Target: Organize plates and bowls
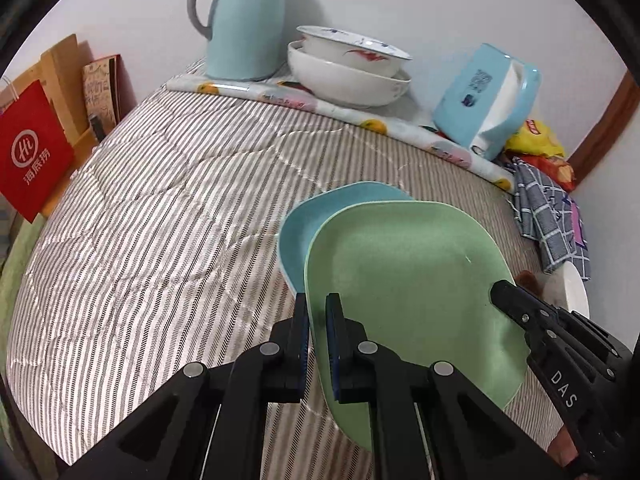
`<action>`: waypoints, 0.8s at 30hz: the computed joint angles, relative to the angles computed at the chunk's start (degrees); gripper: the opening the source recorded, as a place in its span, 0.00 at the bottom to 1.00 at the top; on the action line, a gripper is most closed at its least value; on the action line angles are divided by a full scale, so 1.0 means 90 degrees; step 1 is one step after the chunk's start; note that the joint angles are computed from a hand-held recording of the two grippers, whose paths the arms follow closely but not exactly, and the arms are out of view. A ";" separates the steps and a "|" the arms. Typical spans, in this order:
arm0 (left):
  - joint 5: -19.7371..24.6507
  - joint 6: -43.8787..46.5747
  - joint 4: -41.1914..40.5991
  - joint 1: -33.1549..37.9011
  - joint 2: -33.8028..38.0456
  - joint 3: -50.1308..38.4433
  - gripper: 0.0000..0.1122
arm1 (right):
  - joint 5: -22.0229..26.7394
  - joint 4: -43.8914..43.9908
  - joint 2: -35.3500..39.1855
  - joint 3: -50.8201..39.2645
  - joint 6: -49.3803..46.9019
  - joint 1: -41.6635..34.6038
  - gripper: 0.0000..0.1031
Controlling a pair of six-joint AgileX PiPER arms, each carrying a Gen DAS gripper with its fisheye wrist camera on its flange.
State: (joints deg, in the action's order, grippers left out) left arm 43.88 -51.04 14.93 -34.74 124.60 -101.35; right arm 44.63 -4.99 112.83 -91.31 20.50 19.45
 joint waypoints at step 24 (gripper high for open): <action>0.0952 0.0071 0.0145 0.0184 0.1063 -0.1485 0.08 | 0.0796 0.0807 0.1865 -0.2331 -0.1201 -0.0299 0.06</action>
State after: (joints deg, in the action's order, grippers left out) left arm 52.45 -50.40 16.24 -33.08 134.17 -114.72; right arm 51.79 2.27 129.62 -112.30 9.69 16.76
